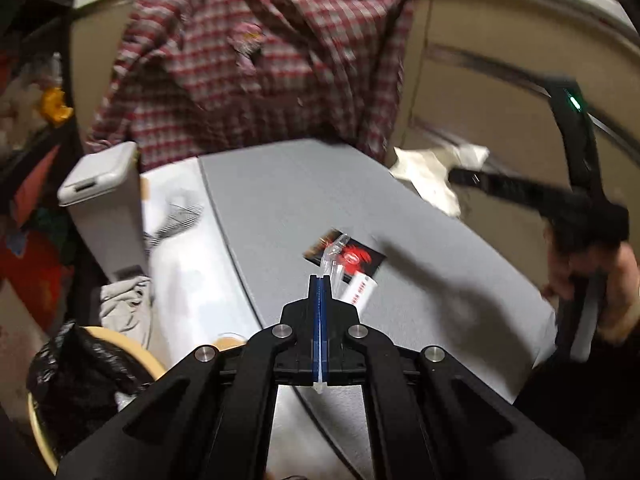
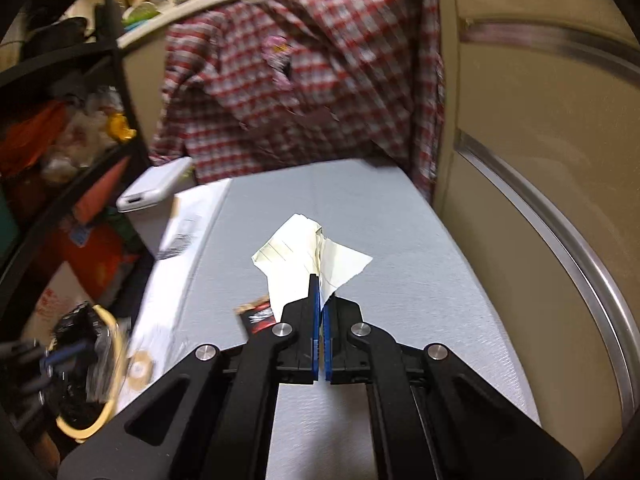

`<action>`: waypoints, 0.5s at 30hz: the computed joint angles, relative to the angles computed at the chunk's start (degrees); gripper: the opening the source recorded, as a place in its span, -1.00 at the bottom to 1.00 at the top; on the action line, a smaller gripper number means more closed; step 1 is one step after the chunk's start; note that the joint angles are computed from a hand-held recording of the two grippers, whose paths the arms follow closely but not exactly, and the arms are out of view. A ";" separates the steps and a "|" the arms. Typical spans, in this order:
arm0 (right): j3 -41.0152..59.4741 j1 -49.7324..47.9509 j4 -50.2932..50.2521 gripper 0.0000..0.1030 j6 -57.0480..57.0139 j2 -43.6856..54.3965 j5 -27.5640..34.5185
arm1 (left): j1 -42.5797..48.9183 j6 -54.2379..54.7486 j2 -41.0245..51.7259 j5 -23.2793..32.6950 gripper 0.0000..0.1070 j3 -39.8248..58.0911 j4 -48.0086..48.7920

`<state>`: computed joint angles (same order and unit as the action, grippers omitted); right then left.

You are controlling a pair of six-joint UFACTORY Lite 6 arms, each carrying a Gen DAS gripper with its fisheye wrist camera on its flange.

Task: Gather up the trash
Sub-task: 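Carry the plastic wrapper and beige napkin over the black-lined bin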

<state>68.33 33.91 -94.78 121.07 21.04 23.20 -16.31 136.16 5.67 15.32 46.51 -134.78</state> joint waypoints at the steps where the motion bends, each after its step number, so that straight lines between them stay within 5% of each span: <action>1: -0.53 1.67 0.21 -0.97 0.11 -0.81 0.96 | 0.46 0.24 -0.79 -0.18 -1.00 -0.50 -0.51; 9: -0.74 12.91 0.98 -0.97 0.54 -2.93 6.95 | 8.08 -6.58 -11.50 -1.75 -1.00 -7.29 6.06; 15: 7.42 20.04 2.41 -0.97 -1.20 2.26 7.02 | 17.44 -25.51 -21.37 -1.53 -1.00 -11.73 27.60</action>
<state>75.75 53.95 -92.37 119.88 23.30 30.22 1.13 110.65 -15.70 13.79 34.77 -107.17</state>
